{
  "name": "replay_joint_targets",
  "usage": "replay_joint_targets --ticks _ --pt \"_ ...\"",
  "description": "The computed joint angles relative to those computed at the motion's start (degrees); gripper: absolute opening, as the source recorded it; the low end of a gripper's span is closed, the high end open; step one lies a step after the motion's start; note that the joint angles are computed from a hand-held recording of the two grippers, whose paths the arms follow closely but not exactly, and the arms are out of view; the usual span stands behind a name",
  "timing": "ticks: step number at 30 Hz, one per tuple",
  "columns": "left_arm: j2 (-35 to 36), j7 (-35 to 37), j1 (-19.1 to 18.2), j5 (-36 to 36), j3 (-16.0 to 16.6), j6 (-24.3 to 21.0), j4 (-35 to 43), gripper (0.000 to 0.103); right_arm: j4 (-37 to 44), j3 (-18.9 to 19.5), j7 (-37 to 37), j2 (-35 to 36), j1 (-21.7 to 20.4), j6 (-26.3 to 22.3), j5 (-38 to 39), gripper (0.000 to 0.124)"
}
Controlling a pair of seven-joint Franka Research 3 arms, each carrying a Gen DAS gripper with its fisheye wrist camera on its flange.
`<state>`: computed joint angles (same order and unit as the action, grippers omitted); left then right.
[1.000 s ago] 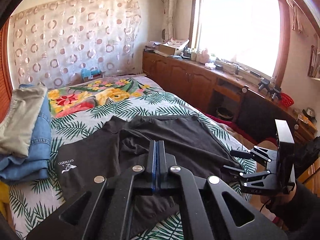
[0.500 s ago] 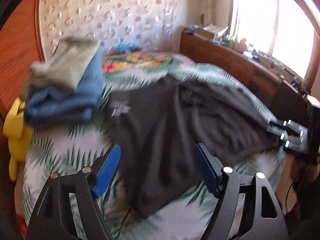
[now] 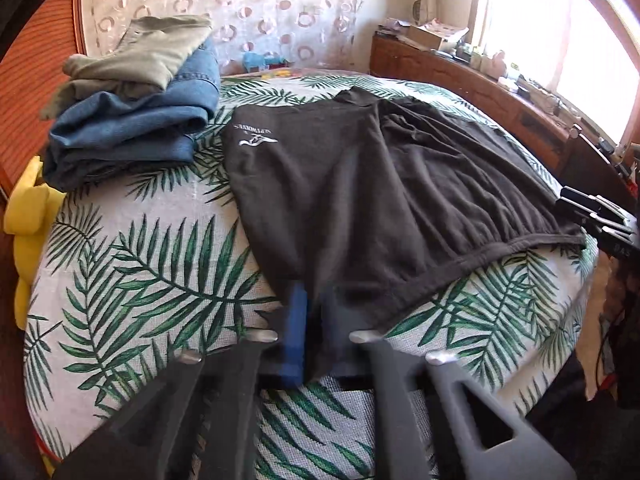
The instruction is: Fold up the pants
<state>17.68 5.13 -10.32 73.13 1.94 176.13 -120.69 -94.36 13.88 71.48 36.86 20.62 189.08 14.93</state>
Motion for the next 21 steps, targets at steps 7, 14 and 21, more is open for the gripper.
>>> replay_joint_targets --ticks 7,14,21 --pt "-1.17 -2.25 -0.53 6.61 -0.94 0.31 4.59 0.005 -0.77 0.12 0.60 -0.20 -0.52 0.63 0.27 0.062" --pt "3.14 9.60 -0.70 -1.09 -3.66 2.10 14.21 0.005 -2.50 0.84 0.73 -1.02 -1.52 1.63 -0.33 0.062" --pt "10.60 32.66 5.37 -20.45 -14.97 2.04 22.92 0.005 -5.10 2.45 1.78 -2.10 -4.08 3.64 -1.22 0.062"
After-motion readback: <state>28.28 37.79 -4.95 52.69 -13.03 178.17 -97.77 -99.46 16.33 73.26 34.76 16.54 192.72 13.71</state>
